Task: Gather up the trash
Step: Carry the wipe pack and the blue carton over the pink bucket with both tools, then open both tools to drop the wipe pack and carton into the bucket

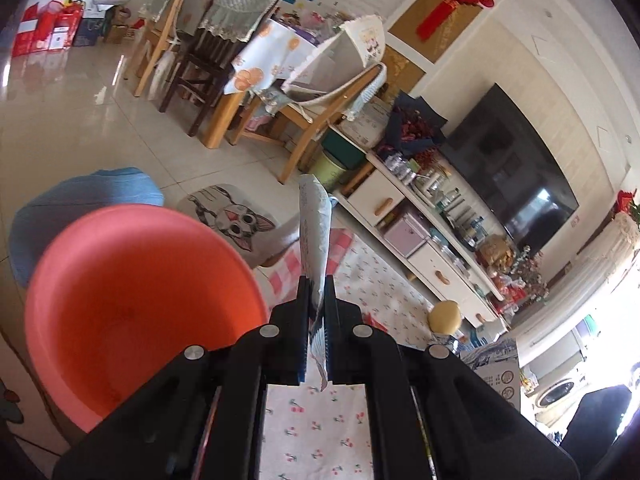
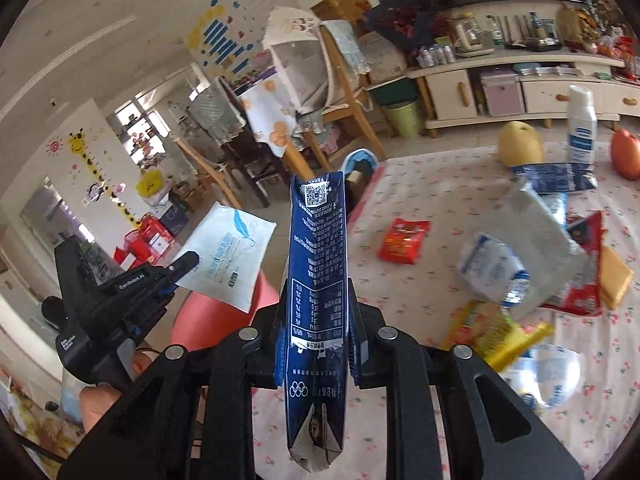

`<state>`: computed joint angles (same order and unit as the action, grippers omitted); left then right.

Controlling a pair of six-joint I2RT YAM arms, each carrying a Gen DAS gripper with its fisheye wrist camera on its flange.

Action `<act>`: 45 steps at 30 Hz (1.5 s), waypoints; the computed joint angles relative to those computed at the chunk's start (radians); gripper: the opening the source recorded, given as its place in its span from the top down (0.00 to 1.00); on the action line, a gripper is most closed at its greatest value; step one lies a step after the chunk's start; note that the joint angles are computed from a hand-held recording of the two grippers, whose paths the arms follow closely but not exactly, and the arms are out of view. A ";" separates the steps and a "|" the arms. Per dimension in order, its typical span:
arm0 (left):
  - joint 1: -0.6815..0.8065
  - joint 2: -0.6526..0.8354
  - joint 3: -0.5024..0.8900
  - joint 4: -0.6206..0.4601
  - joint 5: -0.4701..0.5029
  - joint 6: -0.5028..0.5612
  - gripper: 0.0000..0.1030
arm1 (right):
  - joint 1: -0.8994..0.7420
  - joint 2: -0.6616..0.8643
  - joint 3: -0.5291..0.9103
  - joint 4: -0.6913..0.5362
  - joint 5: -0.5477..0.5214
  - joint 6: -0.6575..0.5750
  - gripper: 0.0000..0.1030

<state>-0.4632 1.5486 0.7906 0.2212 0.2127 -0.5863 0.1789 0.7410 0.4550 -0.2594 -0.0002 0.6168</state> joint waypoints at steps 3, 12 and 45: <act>0.063 0.024 0.022 -0.039 -0.032 -0.001 0.93 | 0.102 0.266 0.096 0.181 0.016 0.023 0.77; 0.157 0.131 0.135 -0.175 -0.105 0.004 0.87 | 0.169 0.815 0.367 0.431 -0.101 0.065 0.74; -0.089 0.054 0.016 0.076 -0.465 0.153 0.17 | 0.318 0.047 -0.186 0.122 0.608 -0.207 0.05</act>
<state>-0.5527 1.6030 0.8064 0.2974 -0.2521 -0.4335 0.4967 0.7885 0.2685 -0.1378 0.6082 0.4095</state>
